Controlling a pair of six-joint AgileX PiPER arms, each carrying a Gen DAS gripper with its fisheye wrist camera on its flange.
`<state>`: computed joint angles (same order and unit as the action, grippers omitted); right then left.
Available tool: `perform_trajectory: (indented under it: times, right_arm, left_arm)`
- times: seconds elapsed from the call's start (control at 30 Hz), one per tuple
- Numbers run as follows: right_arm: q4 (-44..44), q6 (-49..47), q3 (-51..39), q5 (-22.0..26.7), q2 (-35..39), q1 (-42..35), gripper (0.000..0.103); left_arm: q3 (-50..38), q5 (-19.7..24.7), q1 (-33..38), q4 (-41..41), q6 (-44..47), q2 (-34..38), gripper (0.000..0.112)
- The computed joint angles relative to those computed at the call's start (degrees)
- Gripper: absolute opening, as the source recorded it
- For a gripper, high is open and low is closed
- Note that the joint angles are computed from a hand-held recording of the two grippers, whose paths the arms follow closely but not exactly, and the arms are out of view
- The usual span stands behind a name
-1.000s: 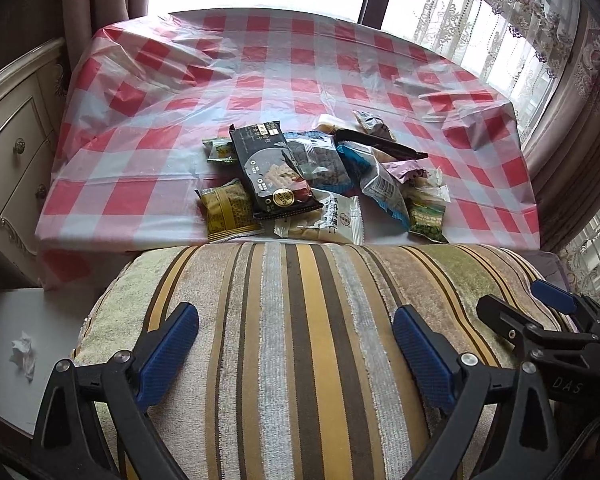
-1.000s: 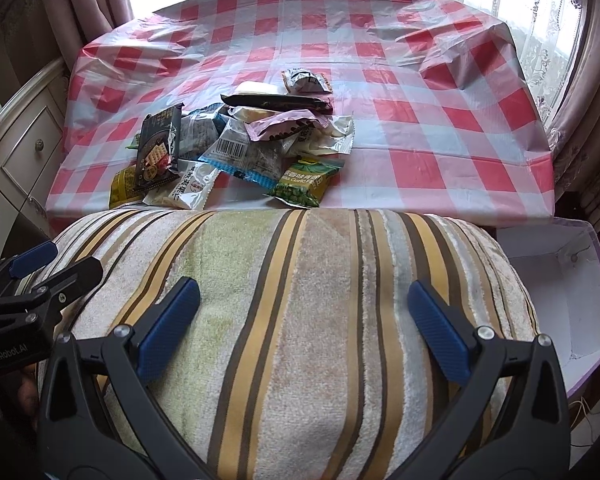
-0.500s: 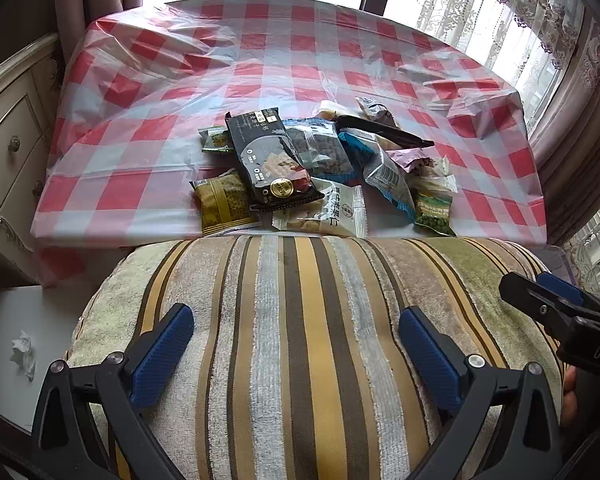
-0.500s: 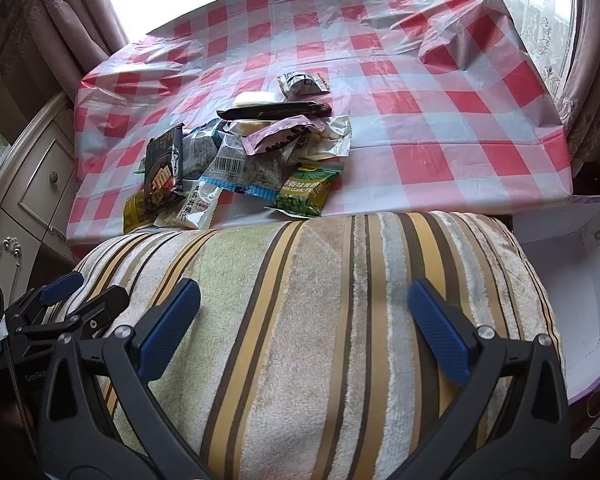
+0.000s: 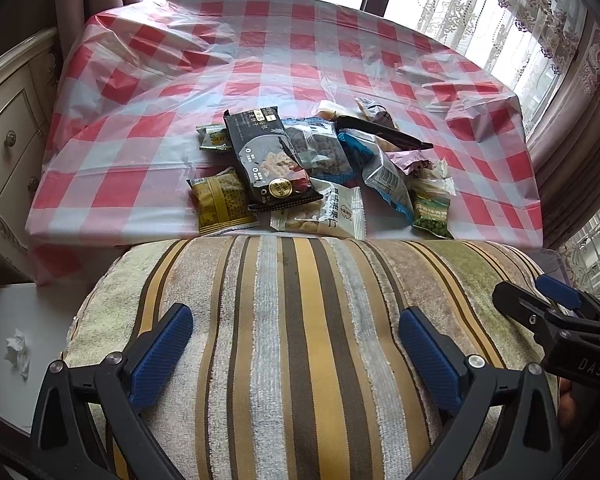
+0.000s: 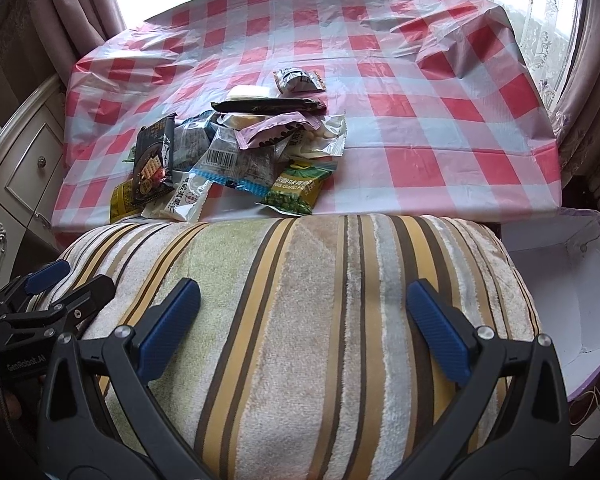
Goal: Organize snacks
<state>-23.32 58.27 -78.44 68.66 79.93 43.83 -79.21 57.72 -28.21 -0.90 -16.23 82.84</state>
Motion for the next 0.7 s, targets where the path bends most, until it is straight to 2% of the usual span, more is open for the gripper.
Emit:
perform_trajectory:
  times: [0.7]
  right_arm:
    - [-0.28,-0.12,-0.20,0.33,0.32,0.20,0.103]
  left_arm:
    - [0.18,-0.26,0.21,-0.39,0.21,-0.20,0.103]
